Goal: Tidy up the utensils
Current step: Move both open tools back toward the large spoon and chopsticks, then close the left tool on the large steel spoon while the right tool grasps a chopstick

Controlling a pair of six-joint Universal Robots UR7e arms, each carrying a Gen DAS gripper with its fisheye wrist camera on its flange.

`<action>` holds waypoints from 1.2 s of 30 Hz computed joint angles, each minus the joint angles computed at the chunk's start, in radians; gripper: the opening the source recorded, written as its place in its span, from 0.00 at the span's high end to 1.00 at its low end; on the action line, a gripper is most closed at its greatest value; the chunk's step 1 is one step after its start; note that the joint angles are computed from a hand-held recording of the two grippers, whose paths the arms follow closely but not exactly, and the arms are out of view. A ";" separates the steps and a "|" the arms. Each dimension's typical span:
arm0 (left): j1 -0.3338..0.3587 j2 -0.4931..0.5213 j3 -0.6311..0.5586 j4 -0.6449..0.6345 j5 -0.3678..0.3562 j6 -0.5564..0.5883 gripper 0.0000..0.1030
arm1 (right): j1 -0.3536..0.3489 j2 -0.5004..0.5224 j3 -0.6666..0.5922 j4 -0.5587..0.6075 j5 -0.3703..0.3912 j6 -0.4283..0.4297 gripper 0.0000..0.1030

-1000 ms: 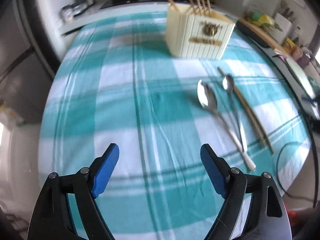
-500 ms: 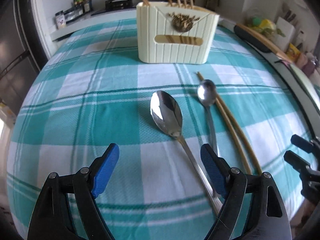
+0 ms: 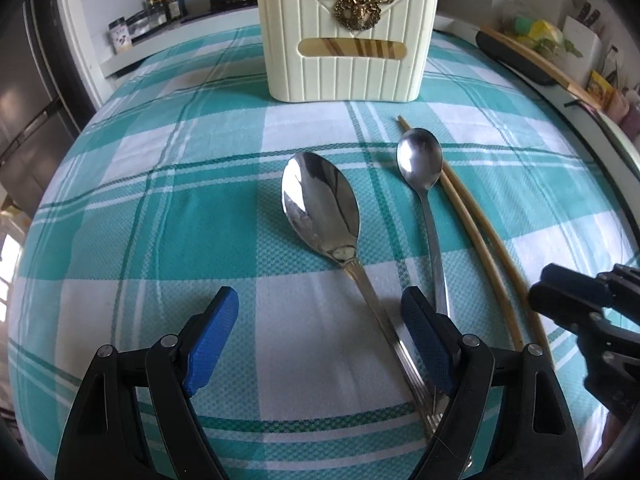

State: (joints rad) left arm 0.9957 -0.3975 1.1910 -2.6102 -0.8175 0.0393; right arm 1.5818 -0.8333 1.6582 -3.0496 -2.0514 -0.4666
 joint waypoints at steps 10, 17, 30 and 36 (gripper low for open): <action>0.006 -0.053 0.074 -0.029 -0.014 0.060 0.42 | 0.006 0.017 0.015 -0.114 -0.103 -0.023 0.93; 0.000 -0.067 0.112 -0.076 -0.002 0.104 0.70 | 0.004 0.007 0.054 -0.238 -0.226 -0.077 0.93; 0.024 -0.110 0.170 -0.147 0.118 0.050 0.94 | -0.014 -0.032 0.110 -0.319 -0.266 -0.102 0.93; 0.038 -0.133 0.178 -0.123 0.087 0.006 0.69 | -0.020 -0.057 0.127 -0.279 -0.225 -0.071 0.81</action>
State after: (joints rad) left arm 1.0340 -0.5303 1.3694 -2.7334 -0.7302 0.0458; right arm 1.5616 -0.8900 1.7854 -3.3290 -2.2760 -0.5377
